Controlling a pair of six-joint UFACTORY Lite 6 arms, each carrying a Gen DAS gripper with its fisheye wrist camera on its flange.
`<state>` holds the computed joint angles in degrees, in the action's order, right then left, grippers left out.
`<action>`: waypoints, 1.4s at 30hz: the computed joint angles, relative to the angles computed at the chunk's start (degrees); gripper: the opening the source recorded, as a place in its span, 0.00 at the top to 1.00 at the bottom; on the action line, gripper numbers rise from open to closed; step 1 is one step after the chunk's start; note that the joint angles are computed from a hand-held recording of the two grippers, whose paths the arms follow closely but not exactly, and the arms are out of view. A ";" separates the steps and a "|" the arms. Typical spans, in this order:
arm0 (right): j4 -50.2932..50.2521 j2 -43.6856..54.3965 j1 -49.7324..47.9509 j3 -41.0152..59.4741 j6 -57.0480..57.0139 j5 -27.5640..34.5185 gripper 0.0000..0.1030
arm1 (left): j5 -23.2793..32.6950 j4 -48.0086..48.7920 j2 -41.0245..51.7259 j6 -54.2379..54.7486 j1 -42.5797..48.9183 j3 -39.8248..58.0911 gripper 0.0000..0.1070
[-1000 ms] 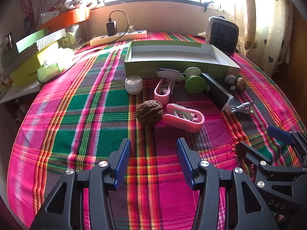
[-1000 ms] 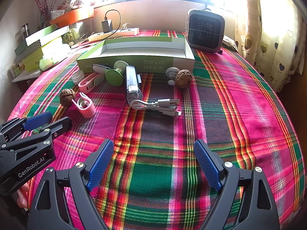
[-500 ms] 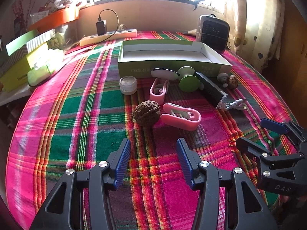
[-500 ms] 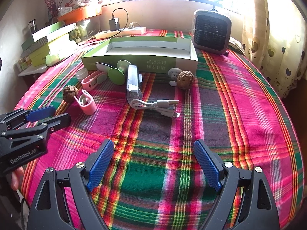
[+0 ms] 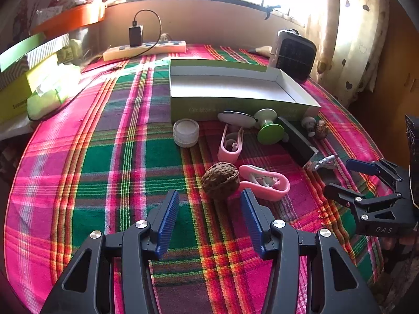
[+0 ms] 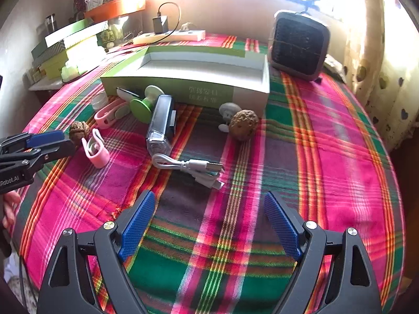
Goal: Organize objects
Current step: 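Move the left gripper to the walnut while the right gripper approaches the white USB cable, then close the left gripper on the walnut while the right gripper closes on the cable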
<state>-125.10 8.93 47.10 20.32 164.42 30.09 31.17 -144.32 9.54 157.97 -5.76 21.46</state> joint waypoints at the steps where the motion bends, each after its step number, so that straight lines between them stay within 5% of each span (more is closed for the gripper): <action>1: -1.43 -0.25 -0.85 0.00 0.28 -0.44 0.17 | -0.28 0.38 0.47 -0.44 -0.05 0.69 0.55; 5: 1.80 0.50 -1.84 1.74 -7.45 -0.43 0.17 | -1.86 -0.01 2.70 -0.18 -0.64 3.50 0.55; 12: -9.72 2.86 -7.39 4.60 -4.87 -2.77 0.19 | -3.67 -0.25 4.61 0.49 -1.12 6.20 0.55; 23: -19.86 2.09 -8.29 4.21 1.05 -3.85 0.52 | -4.88 0.61 5.81 -1.07 -1.13 8.17 0.55; 32: -20.95 1.71 -6.97 3.40 4.03 -3.04 0.70 | -5.85 -1.27 5.54 -1.12 -1.82 8.16 0.55; 38: -19.93 1.23 -6.12 2.69 4.67 -2.51 0.72 | -6.65 -3.02 5.41 0.69 -2.37 8.25 0.56; 42: -19.49 0.77 -5.83 2.17 5.08 -2.32 0.79 | -6.97 -2.72 5.33 0.08 -2.56 8.41 0.64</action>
